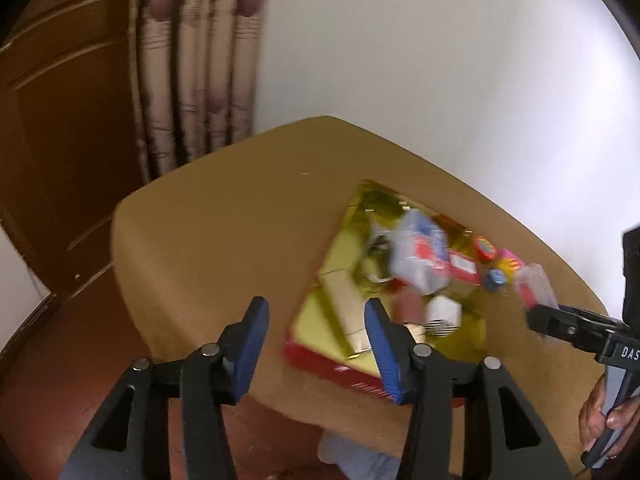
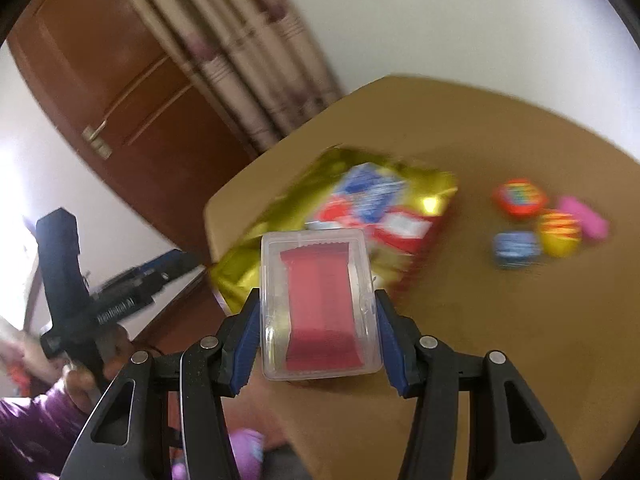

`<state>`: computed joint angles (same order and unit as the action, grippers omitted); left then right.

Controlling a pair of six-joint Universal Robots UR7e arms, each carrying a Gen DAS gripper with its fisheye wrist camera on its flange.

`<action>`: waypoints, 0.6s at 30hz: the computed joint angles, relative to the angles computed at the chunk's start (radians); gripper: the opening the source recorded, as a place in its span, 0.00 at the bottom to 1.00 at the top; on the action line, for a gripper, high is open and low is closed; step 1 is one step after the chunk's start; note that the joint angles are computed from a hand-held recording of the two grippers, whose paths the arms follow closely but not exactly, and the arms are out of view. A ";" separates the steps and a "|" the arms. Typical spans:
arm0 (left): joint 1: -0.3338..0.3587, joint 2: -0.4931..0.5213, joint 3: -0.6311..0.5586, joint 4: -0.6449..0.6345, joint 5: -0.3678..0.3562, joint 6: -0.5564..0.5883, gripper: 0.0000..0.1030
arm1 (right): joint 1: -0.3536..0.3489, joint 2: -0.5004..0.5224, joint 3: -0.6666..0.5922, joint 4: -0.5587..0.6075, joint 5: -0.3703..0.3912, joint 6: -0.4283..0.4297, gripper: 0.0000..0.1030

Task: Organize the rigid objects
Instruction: 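Lower the clear pink box into the tin and open the right gripper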

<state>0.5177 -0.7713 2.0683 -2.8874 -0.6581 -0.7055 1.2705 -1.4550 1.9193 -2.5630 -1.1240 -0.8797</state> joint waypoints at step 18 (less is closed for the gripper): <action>0.023 -0.022 0.038 -0.086 -0.026 0.060 0.49 | 0.236 0.268 -0.084 -0.265 -0.279 0.255 0.49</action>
